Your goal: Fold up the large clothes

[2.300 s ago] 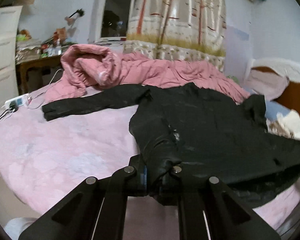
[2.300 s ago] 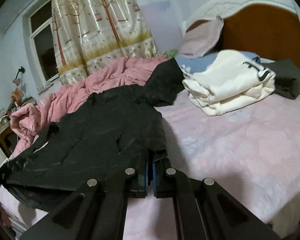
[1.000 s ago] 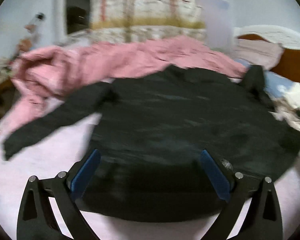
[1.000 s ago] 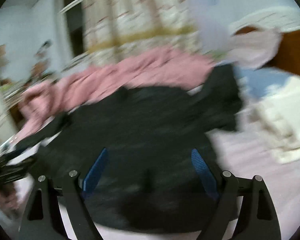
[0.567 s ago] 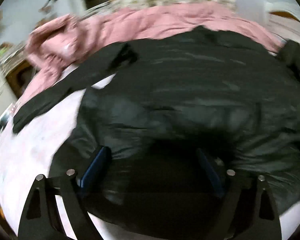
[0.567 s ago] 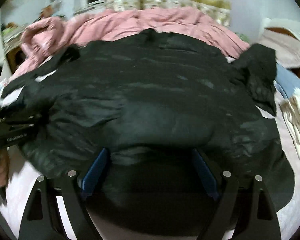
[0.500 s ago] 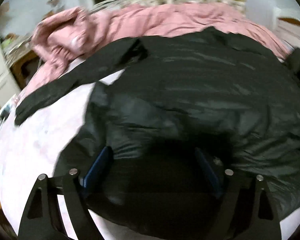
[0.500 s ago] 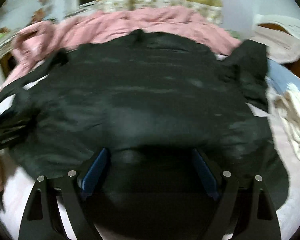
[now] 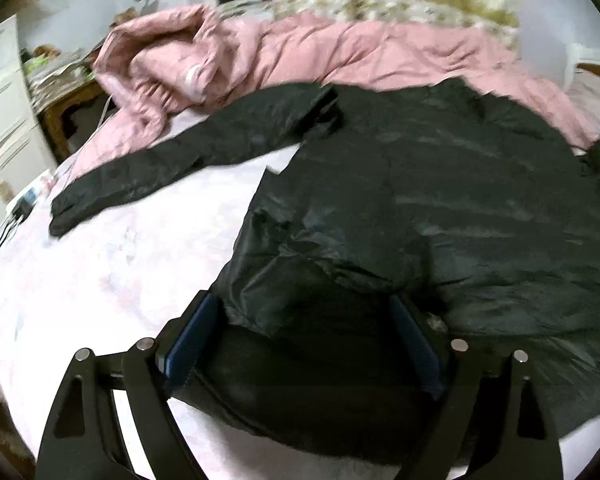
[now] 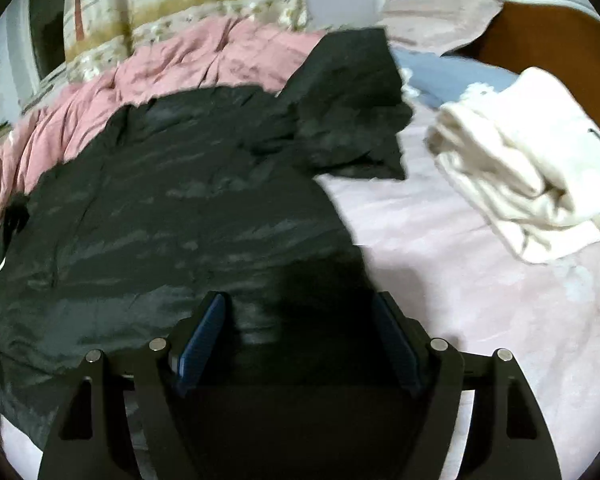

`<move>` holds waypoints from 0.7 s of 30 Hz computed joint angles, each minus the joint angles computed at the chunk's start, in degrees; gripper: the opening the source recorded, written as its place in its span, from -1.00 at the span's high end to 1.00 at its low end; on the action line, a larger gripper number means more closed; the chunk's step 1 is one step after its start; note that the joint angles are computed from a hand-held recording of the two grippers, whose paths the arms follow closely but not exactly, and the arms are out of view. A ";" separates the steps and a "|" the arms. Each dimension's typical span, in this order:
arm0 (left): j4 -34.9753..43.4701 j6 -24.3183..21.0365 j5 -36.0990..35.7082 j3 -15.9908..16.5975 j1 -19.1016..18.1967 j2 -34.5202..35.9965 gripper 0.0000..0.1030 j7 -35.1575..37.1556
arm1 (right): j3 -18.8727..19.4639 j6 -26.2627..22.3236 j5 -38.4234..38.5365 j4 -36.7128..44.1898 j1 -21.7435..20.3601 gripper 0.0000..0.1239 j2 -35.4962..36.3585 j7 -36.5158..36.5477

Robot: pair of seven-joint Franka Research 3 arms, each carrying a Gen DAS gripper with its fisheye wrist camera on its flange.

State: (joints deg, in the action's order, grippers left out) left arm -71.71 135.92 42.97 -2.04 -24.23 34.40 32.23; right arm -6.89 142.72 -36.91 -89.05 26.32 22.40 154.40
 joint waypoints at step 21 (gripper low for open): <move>-25.00 17.84 23.08 -1.16 0.45 -17.71 -0.79 -8.96 | 7.17 8.27 -17.04 -17.14 0.58 -0.25 -13.13 3.97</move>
State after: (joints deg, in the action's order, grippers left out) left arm -96.71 153.76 66.05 -3.20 -23.78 16.69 23.27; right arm 0.28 150.99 -53.95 -106.20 26.90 9.27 158.38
